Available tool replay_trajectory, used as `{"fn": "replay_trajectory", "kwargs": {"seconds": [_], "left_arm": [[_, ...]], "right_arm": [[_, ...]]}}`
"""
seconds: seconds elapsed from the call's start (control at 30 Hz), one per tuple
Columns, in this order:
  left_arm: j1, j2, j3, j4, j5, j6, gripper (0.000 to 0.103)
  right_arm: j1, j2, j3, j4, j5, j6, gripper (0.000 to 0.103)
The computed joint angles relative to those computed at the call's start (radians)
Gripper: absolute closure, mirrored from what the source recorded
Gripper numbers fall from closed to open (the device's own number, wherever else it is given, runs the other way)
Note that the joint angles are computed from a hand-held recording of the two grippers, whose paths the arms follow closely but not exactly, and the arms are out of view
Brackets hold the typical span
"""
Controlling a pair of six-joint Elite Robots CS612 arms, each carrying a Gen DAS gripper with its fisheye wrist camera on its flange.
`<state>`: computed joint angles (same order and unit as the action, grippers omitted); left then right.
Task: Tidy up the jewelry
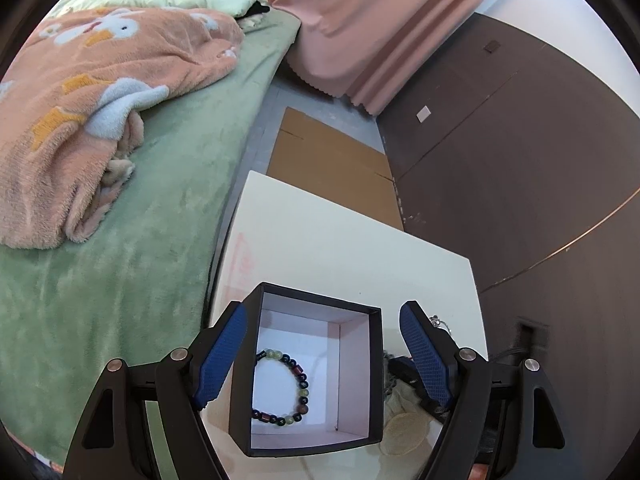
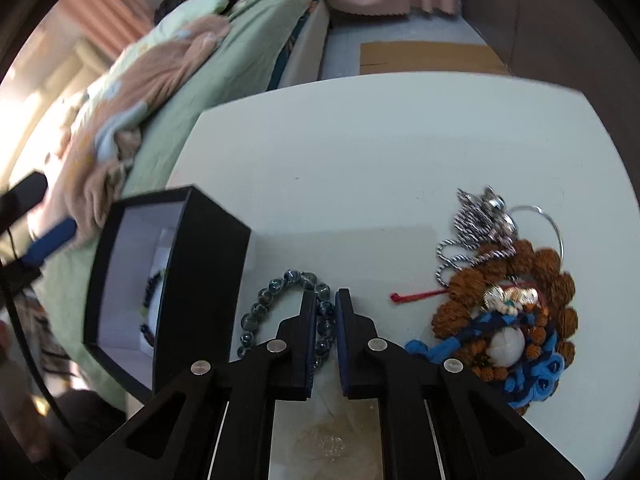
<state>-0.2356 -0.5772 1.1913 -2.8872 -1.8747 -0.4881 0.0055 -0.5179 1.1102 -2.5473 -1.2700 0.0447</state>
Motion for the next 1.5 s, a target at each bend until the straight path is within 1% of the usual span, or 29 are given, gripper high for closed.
{"fn": "replay_trajectory", "kwargs": {"seconds": [0.03,0.1,0.13,0.3,0.33,0.4,0.5,0.53,0.57,0.6,0.63,0.67,0.7,0.73,0.77,0.8,0.87,0.9,0.93,1.0,1.03,1.13,1.2,1.4,1.5], "left_arm": [[0.001,-0.001,0.001,-0.001,-0.002,0.0,0.024],[0.002,-0.003,0.005,-0.006,-0.005,-0.001,0.024],[0.003,-0.005,0.008,-0.011,-0.006,-0.004,0.024],[0.005,-0.011,0.02,-0.024,-0.013,-0.012,0.024],[0.005,-0.013,0.023,-0.026,-0.013,-0.012,0.024],[0.007,-0.015,0.027,-0.03,-0.011,-0.013,0.024],[0.009,-0.018,0.033,-0.035,-0.004,-0.025,0.024],[0.01,-0.019,0.034,-0.037,-0.001,-0.031,0.024],[0.011,-0.02,0.037,-0.04,0.002,-0.034,0.024],[0.011,-0.021,0.04,-0.044,0.006,-0.037,0.024],[0.011,-0.023,0.042,-0.045,0.01,-0.039,0.024],[0.012,-0.024,0.043,-0.045,0.01,-0.042,0.024],[0.013,-0.024,0.044,-0.047,0.009,-0.045,0.024],[0.013,-0.025,0.045,-0.049,0.007,-0.046,0.024],[0.012,-0.026,0.046,-0.053,0.006,-0.047,0.024],[0.012,-0.027,0.047,-0.056,0.005,-0.047,0.024],[0.009,-0.028,0.048,-0.059,0.001,-0.045,0.024],[0.008,-0.029,0.047,-0.059,-0.002,-0.044,0.024],[0.006,-0.03,0.047,-0.057,-0.008,-0.042,0.024],[-0.001,-0.034,0.049,-0.057,-0.025,-0.03,0.024],[-0.004,-0.036,0.051,-0.06,-0.03,-0.022,0.024],[-0.019,-0.046,0.063,-0.064,-0.037,0.016,0.024],[-0.029,-0.052,0.07,-0.06,-0.043,0.042,0.024],[-0.06,-0.065,0.082,-0.014,-0.06,0.14,0.024],[-0.073,-0.07,0.087,0.018,-0.076,0.188,0.024]], "right_arm": [[-0.005,-0.006,0.013,-0.022,0.015,0.018,0.093],[-0.017,-0.02,0.042,-0.081,0.078,0.051,0.093],[-0.024,-0.033,0.067,-0.135,0.112,0.071,0.093],[-0.038,-0.068,0.14,-0.331,0.198,0.14,0.093],[-0.041,-0.074,0.154,-0.378,0.229,0.156,0.093],[-0.044,-0.076,0.164,-0.436,0.276,0.176,0.093],[-0.047,-0.069,0.164,-0.552,0.385,0.217,0.093],[-0.046,-0.057,0.151,-0.592,0.438,0.241,0.093],[-0.044,-0.048,0.139,-0.62,0.494,0.258,0.093],[-0.043,-0.052,0.14,-0.607,0.513,0.247,0.092],[-0.033,-0.059,0.137,-0.552,0.503,0.214,0.092],[-0.025,-0.066,0.134,-0.492,0.48,0.177,0.082],[-0.017,-0.071,0.132,-0.433,0.445,0.143,0.061],[-0.01,-0.073,0.129,-0.411,0.397,0.135,0.053],[-0.007,-0.078,0.14,-0.418,0.352,0.136,0.048],[-0.004,-0.084,0.149,-0.416,0.306,0.132,0.048],[-0.012,-0.091,0.157,-0.398,0.311,0.137,0.048],[-0.019,-0.097,0.169,-0.414,0.313,0.154,0.048],[-0.023,-0.104,0.18,-0.425,0.3,0.162,0.048],[-0.029,-0.123,0.204,-0.434,0.258,0.16,0.048],[-0.033,-0.133,0.218,-0.436,0.226,0.164,0.048],[-0.047,-0.171,0.274,-0.439,0.16,0.19,0.048],[-0.053,-0.184,0.29,-0.427,0.12,0.207,0.048],[-0.078,-0.23,0.354,-0.398,0.061,0.247,0.048],[-0.092,-0.247,0.382,-0.393,0.055,0.259,0.048]]}}
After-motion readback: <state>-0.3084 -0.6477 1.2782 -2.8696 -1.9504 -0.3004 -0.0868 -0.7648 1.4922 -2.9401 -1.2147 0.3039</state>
